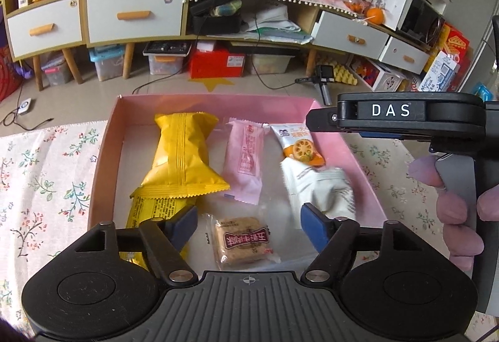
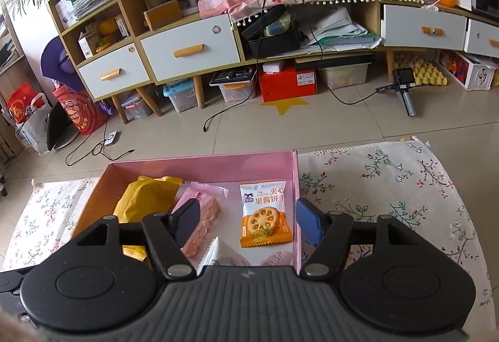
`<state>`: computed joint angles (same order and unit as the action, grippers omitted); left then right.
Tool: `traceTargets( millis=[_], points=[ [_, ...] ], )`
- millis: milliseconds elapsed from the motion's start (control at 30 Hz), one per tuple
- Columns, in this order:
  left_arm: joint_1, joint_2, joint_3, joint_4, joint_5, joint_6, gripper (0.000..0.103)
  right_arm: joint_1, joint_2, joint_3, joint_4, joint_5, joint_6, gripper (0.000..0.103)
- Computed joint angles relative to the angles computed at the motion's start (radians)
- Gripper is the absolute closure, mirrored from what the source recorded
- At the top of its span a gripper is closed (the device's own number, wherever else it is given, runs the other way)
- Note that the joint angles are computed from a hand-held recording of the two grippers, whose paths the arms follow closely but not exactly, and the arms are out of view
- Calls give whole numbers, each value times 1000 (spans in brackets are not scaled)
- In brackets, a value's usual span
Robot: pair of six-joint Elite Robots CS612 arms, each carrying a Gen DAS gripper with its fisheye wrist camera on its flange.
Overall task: Organize snacks
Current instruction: 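Lower both packets into the pink box and open both grippers, then move both grippers back over the remaining snacks on the table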
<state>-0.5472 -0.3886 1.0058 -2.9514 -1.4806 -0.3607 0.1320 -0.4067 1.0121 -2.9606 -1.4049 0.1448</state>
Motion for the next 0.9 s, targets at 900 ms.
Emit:
traceTargets(
  millis=[900],
  points=[
    [-52,-195,395,-202,129,-41,2,8,-168,317,-129,-12,-17,0]
  ],
)
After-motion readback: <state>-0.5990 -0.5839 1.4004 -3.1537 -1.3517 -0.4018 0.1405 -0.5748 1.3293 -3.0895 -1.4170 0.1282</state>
